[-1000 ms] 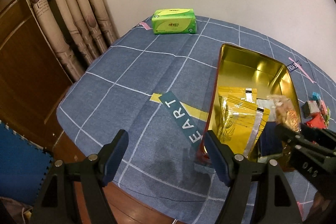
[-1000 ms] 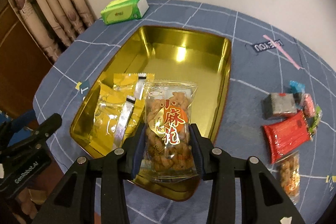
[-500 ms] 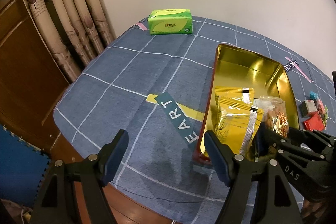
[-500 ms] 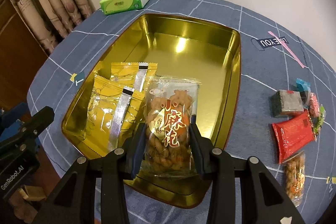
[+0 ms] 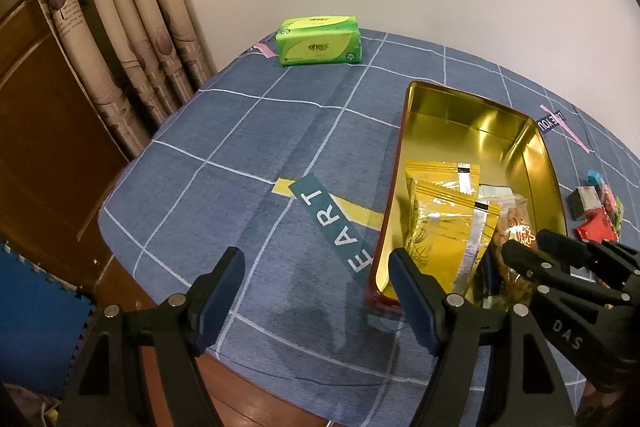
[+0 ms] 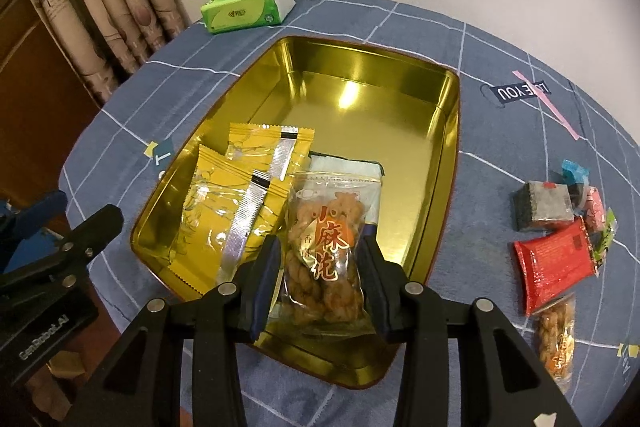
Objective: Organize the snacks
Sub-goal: 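Carry the dough bag over the tin and lower it with the right gripper, then grasp a second clear bag of twisted fried dough with the right gripper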
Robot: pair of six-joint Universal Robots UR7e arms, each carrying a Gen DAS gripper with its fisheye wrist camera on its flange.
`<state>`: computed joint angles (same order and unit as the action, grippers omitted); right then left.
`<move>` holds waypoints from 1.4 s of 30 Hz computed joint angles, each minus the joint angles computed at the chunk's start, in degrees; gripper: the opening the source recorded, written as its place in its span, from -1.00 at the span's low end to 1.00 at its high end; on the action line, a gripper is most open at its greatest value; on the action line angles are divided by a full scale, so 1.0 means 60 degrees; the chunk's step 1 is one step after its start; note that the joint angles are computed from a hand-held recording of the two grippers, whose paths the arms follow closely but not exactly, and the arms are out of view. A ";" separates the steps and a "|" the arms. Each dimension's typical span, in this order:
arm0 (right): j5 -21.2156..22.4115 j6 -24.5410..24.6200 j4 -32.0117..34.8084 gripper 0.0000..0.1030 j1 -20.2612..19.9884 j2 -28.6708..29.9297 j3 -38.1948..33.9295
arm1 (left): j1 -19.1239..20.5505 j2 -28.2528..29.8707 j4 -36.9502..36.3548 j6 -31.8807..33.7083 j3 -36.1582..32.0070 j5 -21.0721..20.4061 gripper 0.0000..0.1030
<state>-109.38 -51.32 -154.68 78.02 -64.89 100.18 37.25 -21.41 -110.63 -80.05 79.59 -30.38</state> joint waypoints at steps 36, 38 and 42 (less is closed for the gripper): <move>0.0125 -0.1993 0.0558 -0.08 -0.2222 -0.1121 -0.1071 | -0.0259 0.0433 -0.0094 0.1187 -0.0414 0.0424 0.48; 0.0148 -0.1940 0.0630 -0.08 -0.2272 -0.1032 -0.1178 | -0.0263 0.0455 -0.0385 0.1440 -0.0377 0.0409 0.48; 0.0292 -0.1948 0.0722 -0.08 -0.2366 -0.0929 -0.1287 | -0.0285 0.0524 -0.0861 0.1914 -0.0350 0.0407 0.48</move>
